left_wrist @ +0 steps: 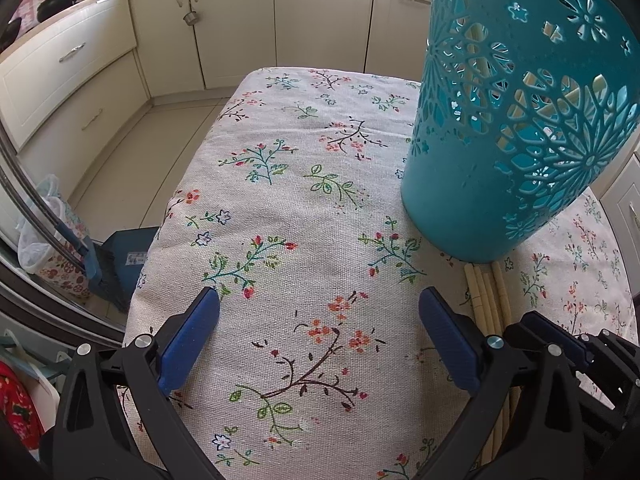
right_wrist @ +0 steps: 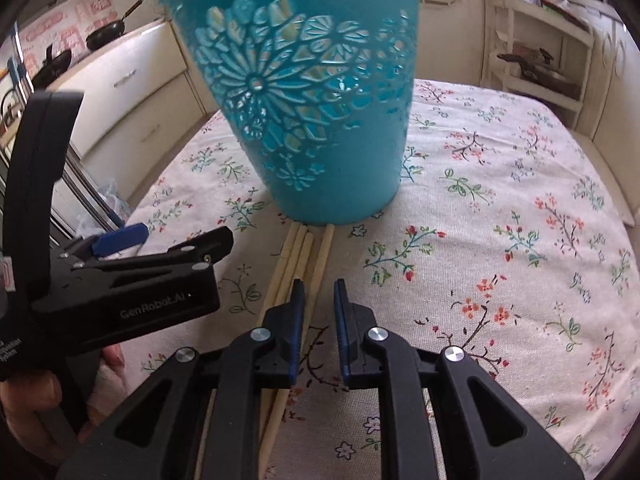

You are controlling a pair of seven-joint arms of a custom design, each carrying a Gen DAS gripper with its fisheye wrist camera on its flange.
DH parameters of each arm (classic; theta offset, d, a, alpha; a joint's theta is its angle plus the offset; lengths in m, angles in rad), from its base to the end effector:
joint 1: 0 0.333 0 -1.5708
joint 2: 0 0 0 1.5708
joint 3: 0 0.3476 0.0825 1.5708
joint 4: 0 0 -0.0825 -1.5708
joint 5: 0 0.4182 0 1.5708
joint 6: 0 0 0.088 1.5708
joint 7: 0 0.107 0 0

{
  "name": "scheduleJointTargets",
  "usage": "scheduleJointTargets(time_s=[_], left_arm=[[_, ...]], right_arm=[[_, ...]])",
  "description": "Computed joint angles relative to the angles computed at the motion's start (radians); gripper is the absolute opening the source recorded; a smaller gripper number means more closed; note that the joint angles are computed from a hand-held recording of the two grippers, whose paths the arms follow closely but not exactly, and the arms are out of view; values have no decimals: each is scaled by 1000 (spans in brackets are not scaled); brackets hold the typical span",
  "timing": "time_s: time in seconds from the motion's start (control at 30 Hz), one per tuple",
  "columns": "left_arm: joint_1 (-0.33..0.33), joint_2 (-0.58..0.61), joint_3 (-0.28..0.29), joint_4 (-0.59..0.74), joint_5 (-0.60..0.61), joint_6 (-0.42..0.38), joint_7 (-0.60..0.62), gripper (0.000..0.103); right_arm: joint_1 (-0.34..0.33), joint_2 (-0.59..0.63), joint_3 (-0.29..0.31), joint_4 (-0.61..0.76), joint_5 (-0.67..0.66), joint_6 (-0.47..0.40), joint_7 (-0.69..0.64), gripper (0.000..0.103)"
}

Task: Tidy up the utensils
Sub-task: 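Bring both tools back beside the chopstick bundle, fingers open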

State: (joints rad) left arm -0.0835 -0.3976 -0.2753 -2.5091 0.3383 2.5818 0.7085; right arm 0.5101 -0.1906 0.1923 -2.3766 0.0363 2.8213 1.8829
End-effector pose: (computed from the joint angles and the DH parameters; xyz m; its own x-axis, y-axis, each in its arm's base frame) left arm 0.4372 -0.1762 0.4767 0.2403 -0.9702 0.0325 -0.8199 -0.2208 -0.5282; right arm 0.4104 0.3496 0.4801 0.4047 -0.8975 -0.1752 -0.7882 -0.2452 -0.5645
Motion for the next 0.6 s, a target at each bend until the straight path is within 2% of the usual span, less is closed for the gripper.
scheduleJointTargets(time_s=[0.07, 0.13, 0.33, 0.43, 0.5, 0.53, 0.6], left_arm=[[0, 1, 0, 1, 1, -2, 0, 95], [0, 3, -2, 4, 4, -5, -2, 95], [-35, -4, 20, -1, -40, -3, 55, 95], [-50, -6, 24, 0, -73, -7, 90, 95], [-57, 1, 21, 12, -89, -22, 106, 95], [-56, 6, 14, 19, -87, -32, 106, 95], [-44, 24, -14, 44, -48, -78, 93, 95]], right_arm=[[-16, 0, 17, 4, -56, -10, 24, 15], [-12, -3, 11, 4, -58, -19, 11, 14], [7, -51, -35, -32, 29, -54, -80, 10], [31, -83, -75, -76, 131, -25, -151, 10], [76, -108, -123, -123, 247, 33, -234, 10], [117, -118, -164, -139, 337, 52, -288, 10], [135, -121, -187, -144, 427, 59, -326, 10]])
